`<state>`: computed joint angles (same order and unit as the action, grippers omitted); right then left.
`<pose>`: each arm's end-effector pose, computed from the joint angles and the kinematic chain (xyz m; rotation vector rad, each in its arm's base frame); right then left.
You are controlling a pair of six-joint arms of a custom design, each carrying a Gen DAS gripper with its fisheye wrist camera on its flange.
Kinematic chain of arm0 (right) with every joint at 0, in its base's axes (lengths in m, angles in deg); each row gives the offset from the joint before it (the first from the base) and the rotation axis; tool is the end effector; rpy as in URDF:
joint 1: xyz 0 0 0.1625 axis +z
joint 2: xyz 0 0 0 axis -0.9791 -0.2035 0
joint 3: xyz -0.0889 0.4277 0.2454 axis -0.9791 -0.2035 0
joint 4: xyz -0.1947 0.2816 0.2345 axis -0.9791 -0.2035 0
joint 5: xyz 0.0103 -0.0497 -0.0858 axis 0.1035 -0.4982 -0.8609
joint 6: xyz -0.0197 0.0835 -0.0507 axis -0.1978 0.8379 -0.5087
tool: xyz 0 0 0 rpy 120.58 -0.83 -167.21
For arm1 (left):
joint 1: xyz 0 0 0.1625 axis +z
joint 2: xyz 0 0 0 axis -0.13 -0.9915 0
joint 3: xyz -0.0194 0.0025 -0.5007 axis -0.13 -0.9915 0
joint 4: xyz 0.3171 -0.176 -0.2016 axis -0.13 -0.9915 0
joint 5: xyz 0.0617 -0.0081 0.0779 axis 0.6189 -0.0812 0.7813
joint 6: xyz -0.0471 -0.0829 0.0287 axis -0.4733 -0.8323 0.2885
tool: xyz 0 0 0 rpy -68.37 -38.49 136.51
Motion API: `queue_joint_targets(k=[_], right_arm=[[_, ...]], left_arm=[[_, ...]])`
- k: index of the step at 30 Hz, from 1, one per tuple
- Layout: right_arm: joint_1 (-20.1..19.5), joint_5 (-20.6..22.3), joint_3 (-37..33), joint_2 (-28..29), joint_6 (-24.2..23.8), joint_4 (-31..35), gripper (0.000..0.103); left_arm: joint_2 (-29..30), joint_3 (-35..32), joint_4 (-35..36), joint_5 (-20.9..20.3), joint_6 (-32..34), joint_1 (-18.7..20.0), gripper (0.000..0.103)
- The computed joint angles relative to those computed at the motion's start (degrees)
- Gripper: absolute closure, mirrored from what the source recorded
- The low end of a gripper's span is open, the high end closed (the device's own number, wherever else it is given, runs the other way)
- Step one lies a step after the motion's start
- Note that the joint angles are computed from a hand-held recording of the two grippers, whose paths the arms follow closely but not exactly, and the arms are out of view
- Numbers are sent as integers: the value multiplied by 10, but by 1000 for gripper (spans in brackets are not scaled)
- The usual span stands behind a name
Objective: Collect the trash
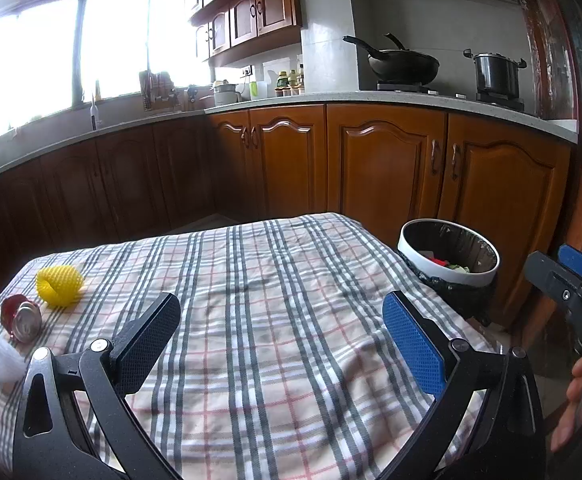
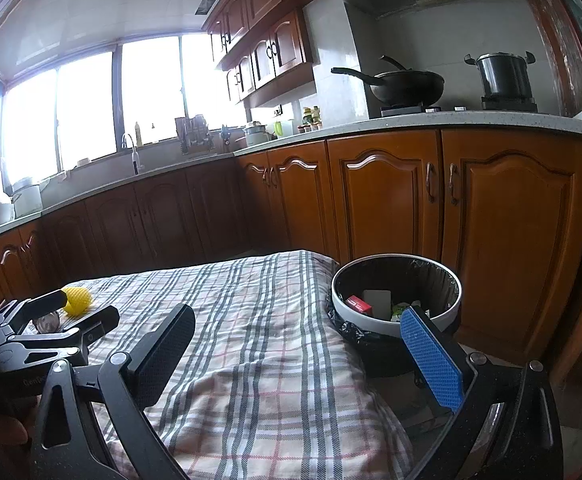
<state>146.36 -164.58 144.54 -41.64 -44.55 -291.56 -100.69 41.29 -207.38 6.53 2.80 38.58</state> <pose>-0.0210 -0.4749 0.3328 0.6300 -2.1957 1.4413 -0.3900 -0.4997 -0.0896 0.5727 2.0160 -1.2794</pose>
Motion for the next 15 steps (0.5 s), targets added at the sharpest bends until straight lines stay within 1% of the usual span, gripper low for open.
queue_joint_targets(k=[15], right_arm=[[-2,5,2,-2,2,-2,0]], left_arm=[[-1,2,-1,-5,2,1,0]])
